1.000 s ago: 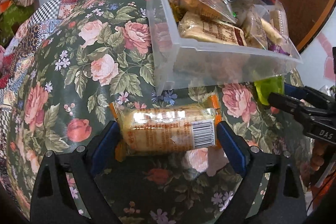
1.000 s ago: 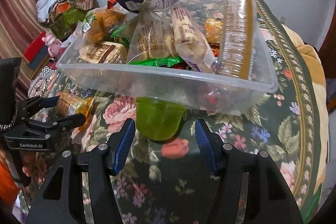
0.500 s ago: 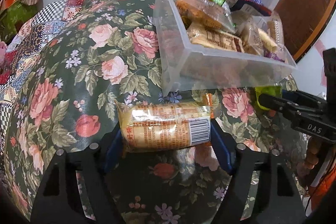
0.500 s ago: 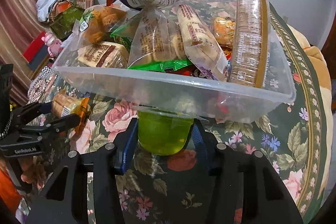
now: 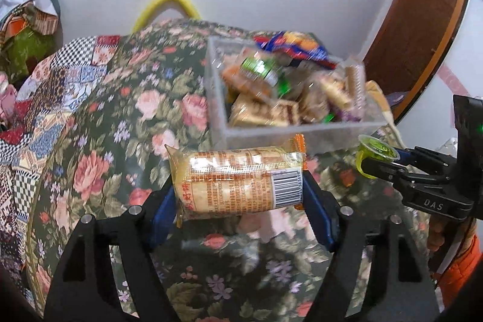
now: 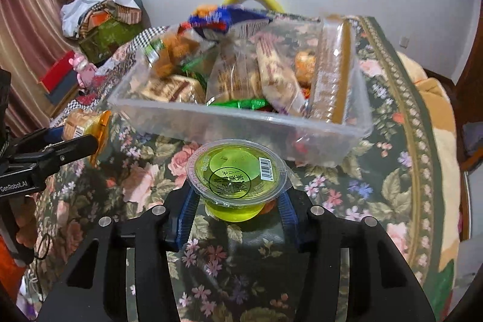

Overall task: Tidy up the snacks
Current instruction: 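Lower the roll and jelly cup into the clear box and open both tools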

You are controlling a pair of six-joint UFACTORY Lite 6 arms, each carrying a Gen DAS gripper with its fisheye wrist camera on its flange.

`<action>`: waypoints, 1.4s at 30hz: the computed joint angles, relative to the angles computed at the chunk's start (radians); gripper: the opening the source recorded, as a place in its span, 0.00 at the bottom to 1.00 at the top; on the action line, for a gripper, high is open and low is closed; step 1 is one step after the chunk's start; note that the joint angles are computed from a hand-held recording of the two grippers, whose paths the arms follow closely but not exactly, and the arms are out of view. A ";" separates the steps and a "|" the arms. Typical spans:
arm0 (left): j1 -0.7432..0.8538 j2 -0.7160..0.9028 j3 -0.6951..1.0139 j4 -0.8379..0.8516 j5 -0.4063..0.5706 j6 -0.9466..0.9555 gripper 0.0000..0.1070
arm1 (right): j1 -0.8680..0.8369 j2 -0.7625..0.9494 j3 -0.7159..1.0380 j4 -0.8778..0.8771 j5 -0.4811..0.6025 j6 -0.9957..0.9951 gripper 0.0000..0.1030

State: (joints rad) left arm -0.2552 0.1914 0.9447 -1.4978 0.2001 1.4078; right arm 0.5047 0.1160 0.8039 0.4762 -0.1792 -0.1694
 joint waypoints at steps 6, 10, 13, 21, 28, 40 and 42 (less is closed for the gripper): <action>-0.061 0.007 0.100 0.166 -0.005 -0.206 0.71 | -0.038 -0.125 -0.046 0.011 0.003 -0.028 0.45; -0.106 0.052 0.188 0.266 -0.007 -0.333 0.71 | -0.064 -0.165 -0.055 -0.002 -0.005 -0.023 0.45; -0.136 0.104 0.260 0.317 -0.010 -0.401 0.71 | -0.095 -0.153 -0.035 -0.083 -0.010 0.051 0.45; -0.169 0.355 0.570 0.606 0.032 -0.739 0.71 | -0.166 -0.021 0.083 -0.314 -0.003 0.262 0.45; -0.174 0.505 0.747 0.734 0.067 -0.880 0.71 | -0.214 0.072 0.161 -0.609 0.005 0.545 0.45; -0.212 0.562 0.783 0.964 0.016 -1.087 0.77 | -0.205 0.126 0.196 -0.730 0.025 0.661 0.47; -0.208 0.542 0.760 0.923 0.014 -1.047 0.79 | -0.198 0.115 0.190 -0.633 0.037 0.560 0.50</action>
